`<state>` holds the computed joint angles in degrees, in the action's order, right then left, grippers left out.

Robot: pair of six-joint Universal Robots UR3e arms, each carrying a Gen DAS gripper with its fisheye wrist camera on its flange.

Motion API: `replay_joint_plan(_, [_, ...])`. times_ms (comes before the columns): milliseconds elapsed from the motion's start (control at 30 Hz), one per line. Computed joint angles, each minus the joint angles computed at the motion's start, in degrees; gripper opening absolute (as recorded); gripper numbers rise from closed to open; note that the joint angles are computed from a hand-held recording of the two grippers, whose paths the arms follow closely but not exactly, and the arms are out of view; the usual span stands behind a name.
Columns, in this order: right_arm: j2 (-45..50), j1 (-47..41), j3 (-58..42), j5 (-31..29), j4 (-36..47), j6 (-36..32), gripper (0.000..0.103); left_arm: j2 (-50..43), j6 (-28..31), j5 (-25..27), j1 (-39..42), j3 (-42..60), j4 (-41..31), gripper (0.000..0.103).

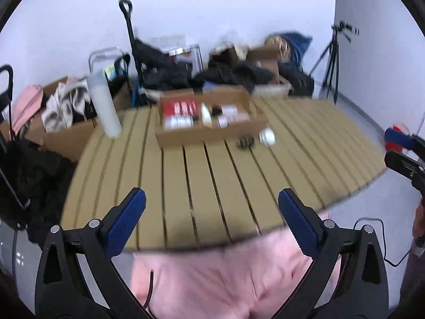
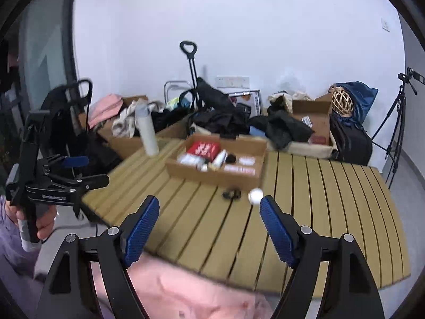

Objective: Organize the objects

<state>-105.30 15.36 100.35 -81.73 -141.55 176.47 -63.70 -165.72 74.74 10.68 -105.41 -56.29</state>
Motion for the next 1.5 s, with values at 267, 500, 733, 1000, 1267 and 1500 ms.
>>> replay_joint_plan(267, [1.6,1.4,8.2,-2.2,-3.0,1.5,0.082,-5.8,-2.0,-1.0,-5.3,-3.5,7.1,0.099])
replay_joint_plan(500, [8.3,-5.4,8.3,3.7,-7.1,1.5,0.082,-24.1,-5.6,1.1,-9.6,2.8,19.4,0.098])
replay_joint_plan(733, [29.6,-7.3,-8.9,1.6,-7.3,1.0,0.065,-62.7,-6.6,10.2,-18.7,38.1,20.6,0.079])
replay_joint_plan(1000, [52.6,-8.5,-35.3,1.9,-1.9,-0.9,0.064,-88.2,-6.4,7.6,-18.5,76.2,4.0,0.046])
replay_joint_plan(1267, [78.9,-6.5,-75.6,-0.4,15.3,-0.9,0.041,-78.0,-6.4,3.5,-16.9,59.2,11.4,0.033])
replay_joint_plan(1500, [59.8,-8.7,-43.9,1.8,0.6,-0.4,0.041,-55.1,-4.7,3.6,-12.2,28.1,22.8,0.033])
